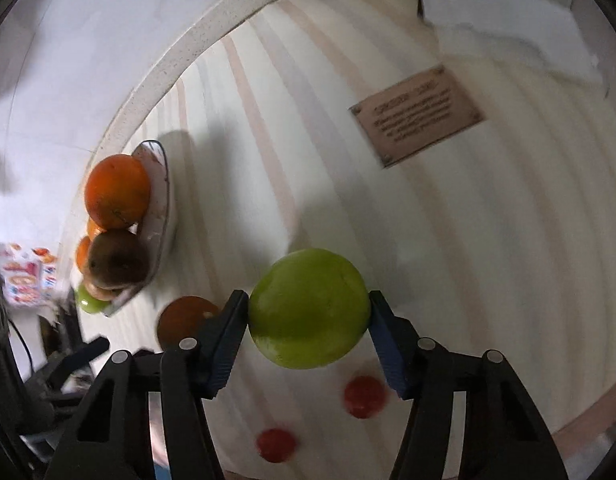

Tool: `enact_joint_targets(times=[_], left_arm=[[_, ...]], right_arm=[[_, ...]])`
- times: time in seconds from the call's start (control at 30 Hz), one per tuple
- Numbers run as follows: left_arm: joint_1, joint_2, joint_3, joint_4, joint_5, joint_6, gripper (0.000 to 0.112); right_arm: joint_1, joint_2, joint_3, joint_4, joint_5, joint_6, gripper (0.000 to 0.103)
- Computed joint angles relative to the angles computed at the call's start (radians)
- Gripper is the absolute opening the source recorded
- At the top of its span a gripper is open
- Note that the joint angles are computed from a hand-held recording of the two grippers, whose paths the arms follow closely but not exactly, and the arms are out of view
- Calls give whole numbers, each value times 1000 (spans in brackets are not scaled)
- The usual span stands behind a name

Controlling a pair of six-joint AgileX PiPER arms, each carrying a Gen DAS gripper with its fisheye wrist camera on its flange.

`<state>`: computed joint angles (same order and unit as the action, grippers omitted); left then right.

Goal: Organize fruits
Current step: 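Grasp the orange with the left tool while the right tool grasps the green apple, then carry the orange and green apple onto the plate and open both tools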

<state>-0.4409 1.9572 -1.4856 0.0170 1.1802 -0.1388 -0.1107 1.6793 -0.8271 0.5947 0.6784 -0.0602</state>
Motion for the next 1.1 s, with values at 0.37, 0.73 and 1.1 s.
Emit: enact_joint_targets(times=[0.37, 0.73, 1.1], left_arm=[[-104, 131, -134, -85, -19, 99, 74], [-75, -19, 70, -62, -101, 114, 52], [251, -213, 321, -56, -117, 179, 52]], right_arm=[[-122, -21, 49, 28, 34, -87, 63], [-42, -58, 42, -37, 35, -28, 63], [359, 74, -127, -6, 49, -7, 63]])
